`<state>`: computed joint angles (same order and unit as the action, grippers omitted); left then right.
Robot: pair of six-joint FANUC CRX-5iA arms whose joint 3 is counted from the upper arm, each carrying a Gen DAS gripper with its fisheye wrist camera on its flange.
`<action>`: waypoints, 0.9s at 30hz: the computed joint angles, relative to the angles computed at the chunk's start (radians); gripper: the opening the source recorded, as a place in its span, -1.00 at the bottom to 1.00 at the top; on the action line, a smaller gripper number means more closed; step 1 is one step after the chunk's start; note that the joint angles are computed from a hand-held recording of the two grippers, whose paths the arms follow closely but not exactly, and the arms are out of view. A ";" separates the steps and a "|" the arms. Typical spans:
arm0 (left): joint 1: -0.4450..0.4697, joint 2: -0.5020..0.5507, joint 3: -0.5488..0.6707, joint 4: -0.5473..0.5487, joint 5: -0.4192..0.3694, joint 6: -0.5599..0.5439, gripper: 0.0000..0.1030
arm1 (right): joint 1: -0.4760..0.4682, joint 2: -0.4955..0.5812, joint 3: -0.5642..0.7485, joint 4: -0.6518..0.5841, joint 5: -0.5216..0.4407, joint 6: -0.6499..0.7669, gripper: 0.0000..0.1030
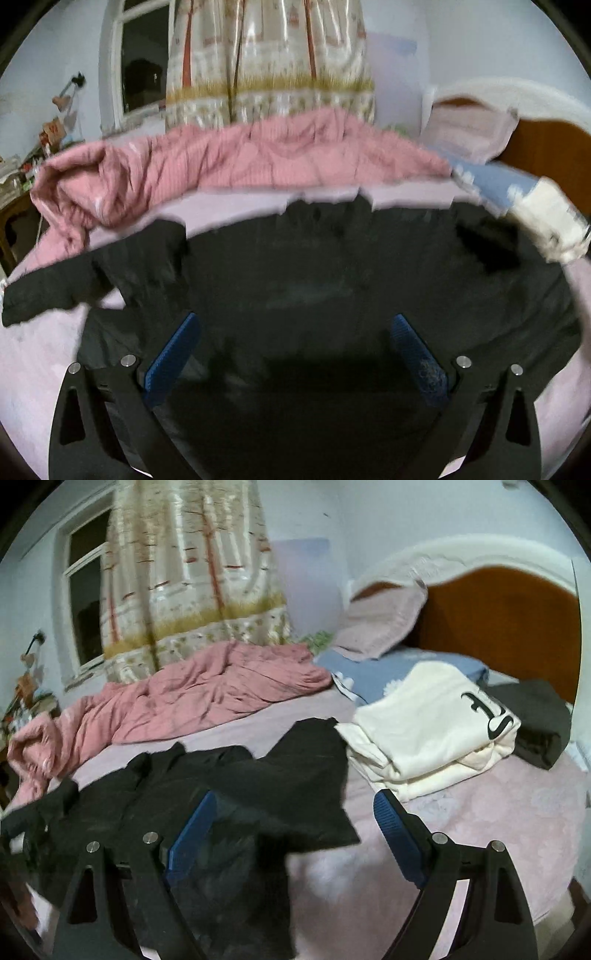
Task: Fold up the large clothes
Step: 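Grasp the side edge of the black jacket with the right gripper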
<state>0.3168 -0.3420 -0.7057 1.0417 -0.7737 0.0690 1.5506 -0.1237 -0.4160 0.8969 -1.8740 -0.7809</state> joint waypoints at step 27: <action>0.011 0.054 0.030 -0.091 -0.014 0.122 0.99 | -0.300 -0.229 -0.315 0.295 0.595 -0.045 -0.92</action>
